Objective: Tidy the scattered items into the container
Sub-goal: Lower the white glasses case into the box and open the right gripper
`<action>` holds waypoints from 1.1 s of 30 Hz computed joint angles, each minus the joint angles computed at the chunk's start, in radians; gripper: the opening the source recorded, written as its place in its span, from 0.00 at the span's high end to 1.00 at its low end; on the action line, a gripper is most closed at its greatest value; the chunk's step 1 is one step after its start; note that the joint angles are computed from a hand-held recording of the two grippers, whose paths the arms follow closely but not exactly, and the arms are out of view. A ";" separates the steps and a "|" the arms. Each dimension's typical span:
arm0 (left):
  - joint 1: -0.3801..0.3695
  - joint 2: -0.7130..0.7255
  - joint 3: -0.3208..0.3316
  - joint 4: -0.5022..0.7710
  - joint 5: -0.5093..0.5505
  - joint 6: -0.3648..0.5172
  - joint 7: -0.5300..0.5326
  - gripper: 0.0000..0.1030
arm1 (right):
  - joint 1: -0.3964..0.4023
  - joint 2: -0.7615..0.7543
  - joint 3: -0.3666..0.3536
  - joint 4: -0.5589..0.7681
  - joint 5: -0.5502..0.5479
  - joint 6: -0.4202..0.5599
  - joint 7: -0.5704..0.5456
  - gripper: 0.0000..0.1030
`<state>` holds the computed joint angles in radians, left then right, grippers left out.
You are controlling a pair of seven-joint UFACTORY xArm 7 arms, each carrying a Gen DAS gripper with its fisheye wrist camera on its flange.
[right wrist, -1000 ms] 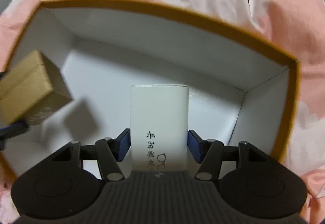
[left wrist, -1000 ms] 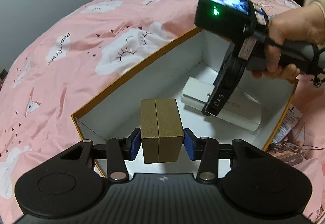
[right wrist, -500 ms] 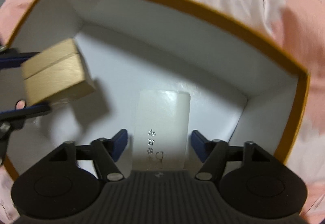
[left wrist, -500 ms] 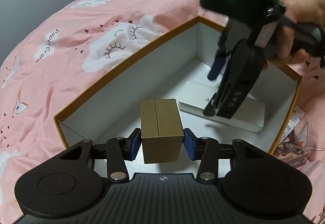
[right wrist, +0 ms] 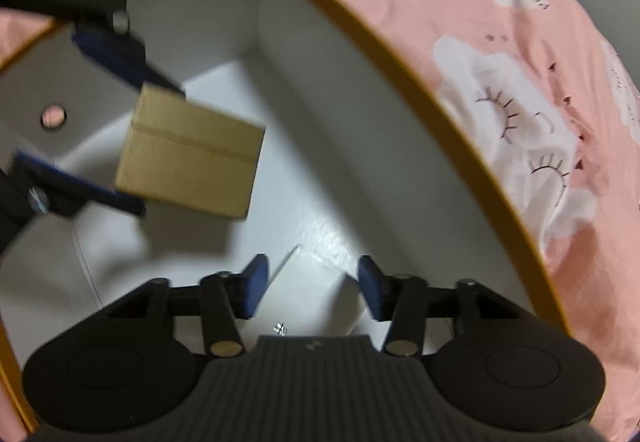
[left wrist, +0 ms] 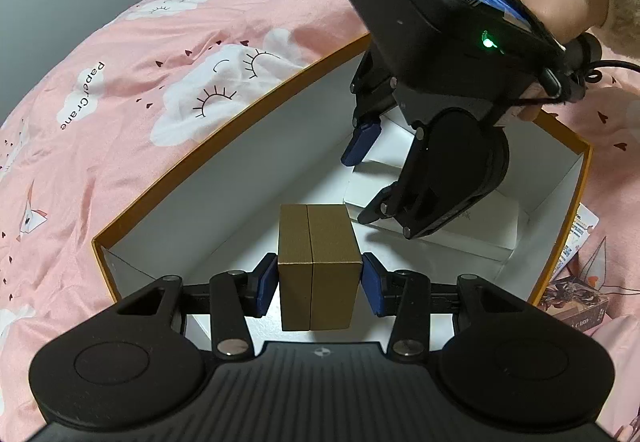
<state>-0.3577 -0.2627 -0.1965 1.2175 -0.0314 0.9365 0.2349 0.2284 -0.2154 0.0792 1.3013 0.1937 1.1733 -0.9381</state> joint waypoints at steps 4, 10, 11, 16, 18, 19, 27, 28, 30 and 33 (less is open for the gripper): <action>0.002 0.011 0.000 0.006 0.003 0.004 -0.010 0.50 | -0.015 0.011 0.009 0.029 -0.057 0.032 0.056 0.52; -0.007 0.018 0.001 0.010 -0.014 -0.001 0.005 0.50 | -0.043 0.034 0.023 0.075 -0.196 0.088 0.185 0.54; -0.010 0.019 0.001 0.011 -0.017 -0.002 0.010 0.50 | -0.047 0.042 0.023 0.088 -0.206 0.100 0.215 0.54; -0.021 0.018 0.002 0.004 -0.039 -0.024 0.038 0.50 | -0.042 0.041 0.014 0.101 -0.205 0.108 0.185 0.55; -0.025 0.016 0.002 -0.004 -0.042 -0.036 0.056 0.50 | -0.040 0.017 0.004 0.084 -0.186 0.080 0.139 0.55; -0.026 0.016 0.000 -0.007 -0.039 -0.043 0.063 0.50 | -0.042 0.006 -0.002 0.081 -0.173 0.069 0.124 0.55; -0.026 0.068 0.002 0.030 -0.020 -0.094 0.124 0.50 | -0.074 -0.059 -0.054 0.155 -0.022 0.132 0.095 0.55; -0.027 0.081 0.000 0.043 -0.011 -0.099 0.135 0.50 | -0.076 -0.066 -0.055 0.166 -0.014 0.143 0.107 0.55; -0.029 0.107 -0.005 0.067 0.003 -0.114 0.154 0.50 | -0.086 -0.088 -0.072 0.186 0.003 0.168 0.111 0.55; -0.038 0.153 -0.005 0.109 -0.009 -0.136 0.211 0.50 | -0.101 -0.091 -0.086 0.213 0.010 0.163 0.119 0.55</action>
<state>-0.3961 -0.1098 -0.2011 1.3267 -0.0408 0.8001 0.4460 0.1272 -0.3063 -0.0071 1.5143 0.2041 1.3366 -0.8192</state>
